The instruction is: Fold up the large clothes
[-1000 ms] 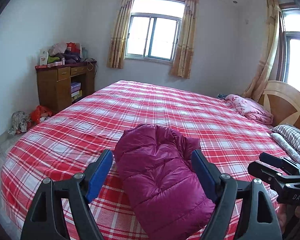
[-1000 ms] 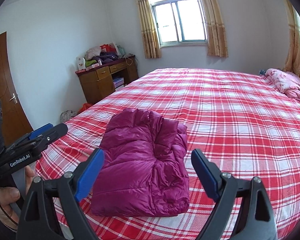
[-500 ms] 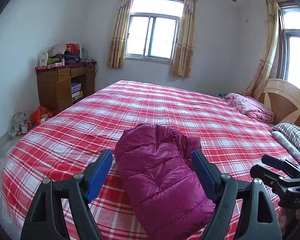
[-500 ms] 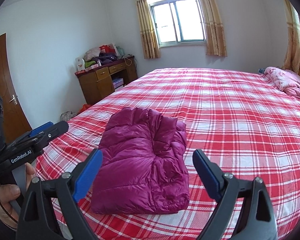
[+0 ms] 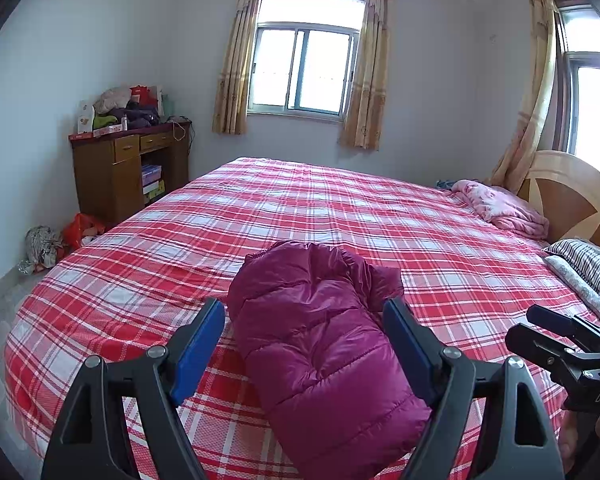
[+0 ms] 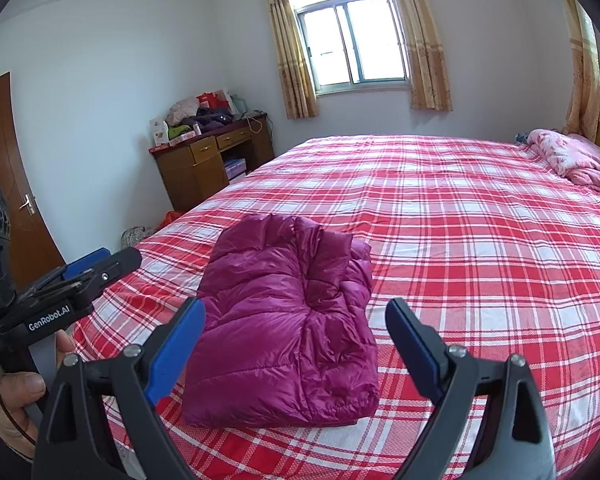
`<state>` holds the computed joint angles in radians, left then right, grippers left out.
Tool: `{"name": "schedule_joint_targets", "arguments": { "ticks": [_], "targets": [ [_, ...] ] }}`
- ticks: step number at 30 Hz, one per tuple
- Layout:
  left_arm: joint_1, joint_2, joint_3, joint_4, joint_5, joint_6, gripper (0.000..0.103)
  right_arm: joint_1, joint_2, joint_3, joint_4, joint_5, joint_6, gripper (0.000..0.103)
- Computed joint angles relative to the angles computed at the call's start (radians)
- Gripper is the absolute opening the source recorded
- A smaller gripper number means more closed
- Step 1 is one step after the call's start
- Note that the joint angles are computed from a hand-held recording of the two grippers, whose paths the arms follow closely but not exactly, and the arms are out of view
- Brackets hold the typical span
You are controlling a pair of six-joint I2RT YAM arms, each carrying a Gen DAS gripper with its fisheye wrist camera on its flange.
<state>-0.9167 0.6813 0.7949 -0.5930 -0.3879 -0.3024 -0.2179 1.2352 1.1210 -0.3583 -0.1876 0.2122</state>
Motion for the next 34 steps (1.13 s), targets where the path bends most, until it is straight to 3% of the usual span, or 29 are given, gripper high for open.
{"name": "schedule_joint_targets", "arguments": {
  "ticks": [6, 9, 20, 22, 23, 31, 34],
  "targets": [
    [-0.019, 0.026, 0.01, -0.012, -0.019, -0.002, 0.082, -0.004, -0.006, -0.005, 0.006, -0.002, 0.003, 0.094],
    [-0.05, 0.033, 0.01, -0.016, -0.075, -0.013, 0.082, -0.006, -0.007, -0.006, 0.007, -0.002, 0.002, 0.094],
    [0.056, 0.041, 0.004, -0.014, 0.068, -0.059, 0.083, 0.016, -0.013, -0.003, 0.01, 0.014, 0.005, 0.094],
    [0.061, 0.035, 0.001, -0.014, 0.063, -0.066, 0.09, 0.018, -0.012, -0.005, 0.011, 0.015, 0.006, 0.094],
    [0.052, 0.033, 0.0, -0.015, 0.036, -0.07, 0.096, 0.02, -0.011, -0.004, 0.011, 0.016, 0.008, 0.094],
    [-0.081, -0.005, -0.025, 0.017, -0.179, -0.036, 0.099, 0.024, -0.012, -0.012, 0.016, 0.018, 0.014, 0.094],
    [-0.09, -0.004, -0.027, 0.025, -0.18, -0.027, 0.099, 0.026, -0.013, -0.014, 0.016, 0.02, 0.017, 0.094]
  ]
}}
